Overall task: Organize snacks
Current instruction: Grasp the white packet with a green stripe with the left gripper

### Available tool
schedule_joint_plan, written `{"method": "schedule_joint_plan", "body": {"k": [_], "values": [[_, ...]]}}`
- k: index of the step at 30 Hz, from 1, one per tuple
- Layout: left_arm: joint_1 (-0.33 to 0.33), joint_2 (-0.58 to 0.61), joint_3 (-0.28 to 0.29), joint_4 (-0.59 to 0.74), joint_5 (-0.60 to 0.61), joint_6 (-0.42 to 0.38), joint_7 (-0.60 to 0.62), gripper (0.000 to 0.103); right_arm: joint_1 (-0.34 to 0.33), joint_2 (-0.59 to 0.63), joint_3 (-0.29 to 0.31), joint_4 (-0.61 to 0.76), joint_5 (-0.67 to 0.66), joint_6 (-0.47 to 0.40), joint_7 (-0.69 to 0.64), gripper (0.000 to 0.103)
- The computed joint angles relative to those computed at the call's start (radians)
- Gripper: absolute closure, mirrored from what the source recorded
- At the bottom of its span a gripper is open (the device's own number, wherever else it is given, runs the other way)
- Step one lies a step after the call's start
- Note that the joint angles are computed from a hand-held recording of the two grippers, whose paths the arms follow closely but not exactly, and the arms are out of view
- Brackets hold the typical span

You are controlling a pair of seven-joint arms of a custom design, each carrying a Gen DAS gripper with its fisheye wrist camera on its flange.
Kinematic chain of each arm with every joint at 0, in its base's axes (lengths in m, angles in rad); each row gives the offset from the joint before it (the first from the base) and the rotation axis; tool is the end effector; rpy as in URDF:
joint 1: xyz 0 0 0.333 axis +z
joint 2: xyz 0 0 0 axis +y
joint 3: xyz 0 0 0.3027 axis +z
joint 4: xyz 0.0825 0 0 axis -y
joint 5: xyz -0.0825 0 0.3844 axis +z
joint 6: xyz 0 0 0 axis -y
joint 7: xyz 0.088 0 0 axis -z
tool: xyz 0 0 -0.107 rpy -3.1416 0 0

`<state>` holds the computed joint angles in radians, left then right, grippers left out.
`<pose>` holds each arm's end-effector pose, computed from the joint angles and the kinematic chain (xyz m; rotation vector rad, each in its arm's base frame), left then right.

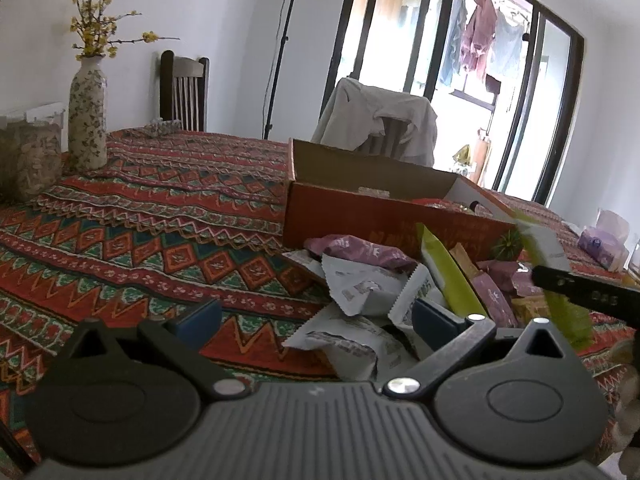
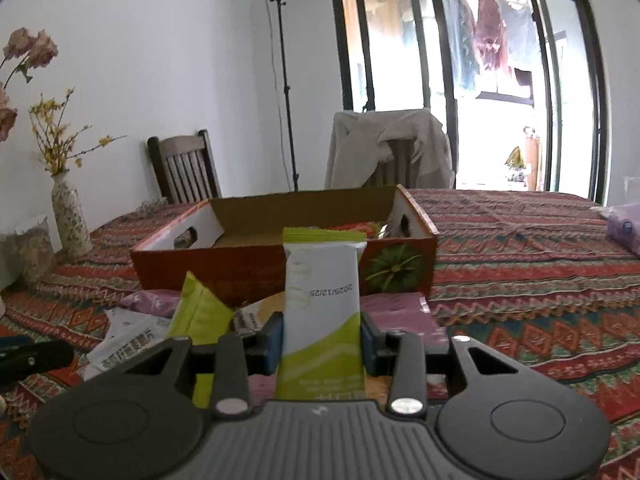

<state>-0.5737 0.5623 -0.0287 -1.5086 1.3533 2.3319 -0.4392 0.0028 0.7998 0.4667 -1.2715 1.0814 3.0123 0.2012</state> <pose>0.6103 -0.3953 0.3639 -1.9008 1.0938 -0.8631 0.7516 0.1816 0.3662 -1.7560 1.0382 -0.5122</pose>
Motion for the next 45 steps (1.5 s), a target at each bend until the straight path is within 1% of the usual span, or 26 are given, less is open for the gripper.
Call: {"method": "schedule_joint_plan", "body": {"k": [3,9,13,18,20,22,23,25,26,28,31,32,34,35,36,38,39,45], "values": [[0.008,0.027,-0.004,0.038,-0.032,0.007,0.034,0.000,-0.032,-0.004,0.024,-0.013,0.033,0.002,-0.037,0.065],[0.003,0.093,0.007,0.129,-0.118,0.012,0.126,0.000,-0.042,-0.007,0.012,-0.017,0.070,-0.015,-0.054,0.065],[-0.013,0.136,0.028,0.194,-0.156,0.006,0.186,0.000,-0.042,-0.010,0.005,-0.020,0.096,-0.026,-0.069,0.065],[-0.038,0.210,0.047,0.305,-0.209,-0.014,0.306,0.000,-0.039,-0.015,-0.005,-0.023,0.126,-0.042,-0.099,0.065],[-0.046,0.232,0.056,0.336,-0.232,-0.009,0.332,0.005,-0.035,-0.017,-0.013,-0.023,0.135,-0.049,-0.104,0.065],[-0.053,0.245,0.068,0.350,-0.243,0.013,0.340,0.016,-0.027,-0.017,-0.025,-0.020,0.137,-0.057,-0.099,0.065],[-0.061,0.256,0.075,0.366,-0.248,0.007,0.353,0.019,-0.023,-0.015,-0.031,-0.017,0.136,-0.061,-0.095,0.065],[-0.078,0.279,0.089,0.400,-0.253,-0.011,0.380,0.028,-0.019,-0.014,-0.039,-0.013,0.136,-0.068,-0.088,0.065],[-0.083,0.286,0.094,0.411,-0.256,-0.014,0.390,0.030,-0.019,-0.013,-0.041,-0.012,0.137,-0.070,-0.088,0.065],[-0.091,0.299,0.101,0.431,-0.260,-0.013,0.417,0.037,-0.018,-0.012,-0.044,-0.011,0.139,-0.074,-0.088,0.065],[-0.114,0.340,0.116,0.491,-0.262,-0.045,0.479,0.038,-0.019,-0.013,-0.045,-0.012,0.149,-0.075,-0.094,0.065],[-0.118,0.351,0.120,0.507,-0.262,-0.045,0.497,0.041,-0.019,-0.014,-0.046,-0.014,0.152,-0.075,-0.095,0.065],[-0.114,0.361,0.120,0.520,-0.273,-0.017,0.526,0.057,-0.019,-0.016,-0.048,-0.017,0.156,-0.077,-0.094,0.065],[-0.114,0.367,0.122,0.527,-0.280,-0.009,0.531,0.058,-0.019,-0.017,-0.049,-0.017,0.158,-0.078,-0.094,0.065],[-0.120,0.374,0.130,0.537,-0.280,-0.013,0.534,0.060,-0.019,-0.018,-0.050,-0.018,0.160,-0.080,-0.095,0.065],[-0.127,0.374,0.140,0.537,-0.280,-0.010,0.536,0.070,-0.020,-0.019,-0.051,-0.018,0.164,-0.084,-0.097,0.065],[-0.125,0.367,0.140,0.525,-0.283,0.006,0.534,0.072,-0.021,-0.019,-0.052,-0.019,0.167,-0.087,-0.099,0.065],[-0.136,0.376,0.146,0.534,-0.279,0.019,0.551,0.073,-0.022,-0.025,-0.057,-0.024,0.182,-0.100,-0.110,0.065]]}}
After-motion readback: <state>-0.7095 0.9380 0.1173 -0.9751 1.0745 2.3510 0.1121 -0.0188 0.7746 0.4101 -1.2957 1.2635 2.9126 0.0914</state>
